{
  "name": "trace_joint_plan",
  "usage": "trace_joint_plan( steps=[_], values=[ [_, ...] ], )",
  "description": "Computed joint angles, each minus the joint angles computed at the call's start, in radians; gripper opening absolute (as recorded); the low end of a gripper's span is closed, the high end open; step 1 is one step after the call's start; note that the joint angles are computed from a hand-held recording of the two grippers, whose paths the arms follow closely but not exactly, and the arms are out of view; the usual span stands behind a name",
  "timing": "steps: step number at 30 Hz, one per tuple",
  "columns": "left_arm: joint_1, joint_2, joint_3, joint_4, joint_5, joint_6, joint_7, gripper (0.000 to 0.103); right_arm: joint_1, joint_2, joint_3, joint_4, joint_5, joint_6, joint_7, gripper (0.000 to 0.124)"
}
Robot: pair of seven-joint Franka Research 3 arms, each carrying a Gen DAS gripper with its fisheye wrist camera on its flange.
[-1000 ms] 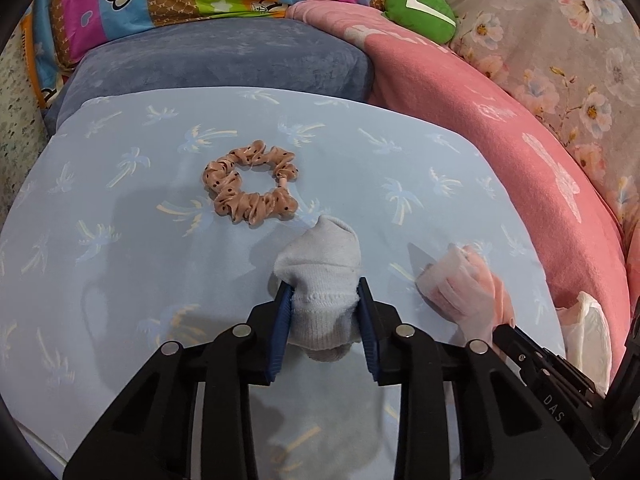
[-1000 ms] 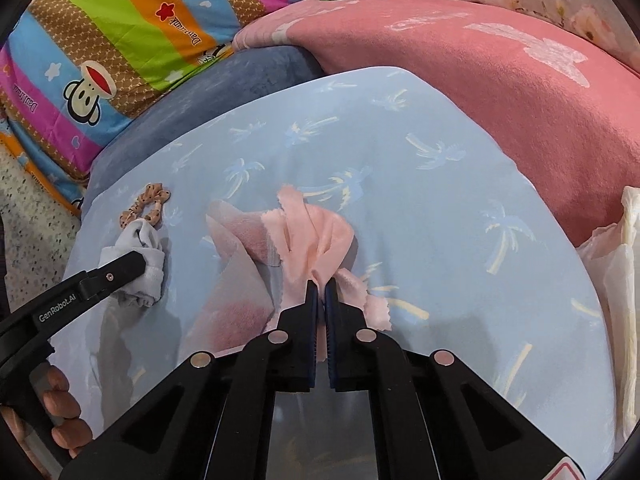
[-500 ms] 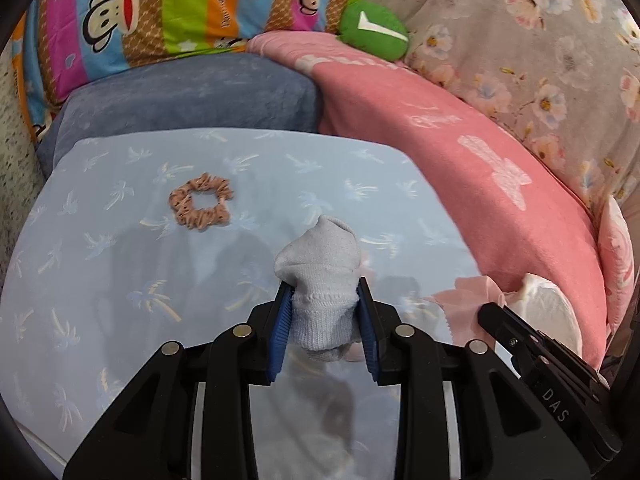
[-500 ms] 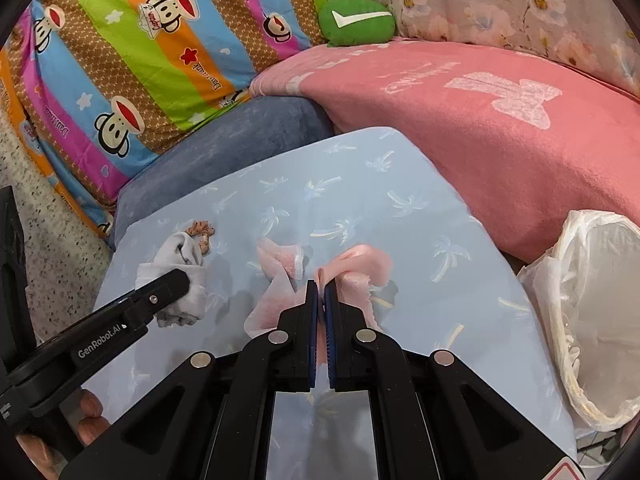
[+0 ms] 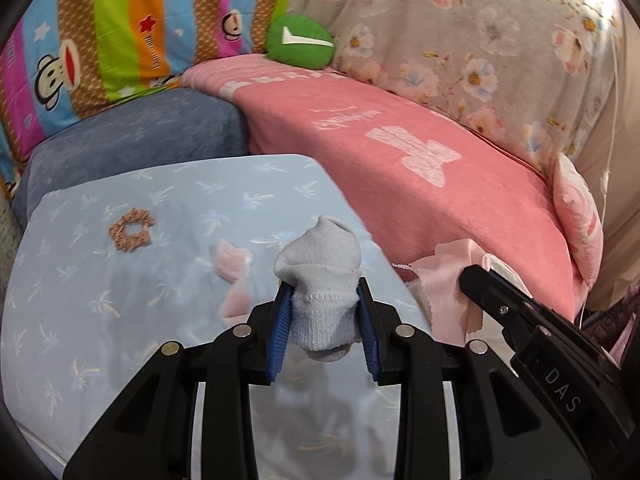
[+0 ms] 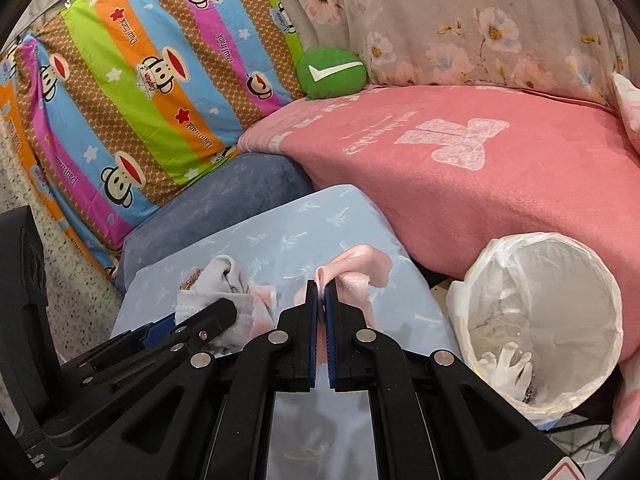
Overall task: Collect trash
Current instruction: 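Lift the grey sock and pink cloth with both grippers and carry them over the bin, then open the left gripper to drop the grey sock while the right gripper releases the pink cloth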
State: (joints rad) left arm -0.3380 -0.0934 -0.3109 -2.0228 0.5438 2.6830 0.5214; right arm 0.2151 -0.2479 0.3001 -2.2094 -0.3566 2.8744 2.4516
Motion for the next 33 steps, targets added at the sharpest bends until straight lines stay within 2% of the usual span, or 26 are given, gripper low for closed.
trace_joint_plan(
  steps=[7, 20, 33],
  values=[
    [-0.044, 0.072, -0.019, 0.091, 0.014, -0.001, 0.059, 0.03, -0.054, -0.117, -0.017, -0.101, 0.044, 0.008, -0.014, 0.004],
    [-0.144, 0.205, -0.016, 0.26, 0.007, -0.033, 0.156, 0.031, -0.163, -0.278, -0.023, -0.248, 0.194, 0.014, -0.114, 0.004],
    [-0.217, 0.354, -0.013, 0.438, -0.102, -0.069, 0.32, 0.032, -0.233, -0.354, -0.031, -0.327, 0.289, 0.021, -0.178, 0.004]
  ],
)
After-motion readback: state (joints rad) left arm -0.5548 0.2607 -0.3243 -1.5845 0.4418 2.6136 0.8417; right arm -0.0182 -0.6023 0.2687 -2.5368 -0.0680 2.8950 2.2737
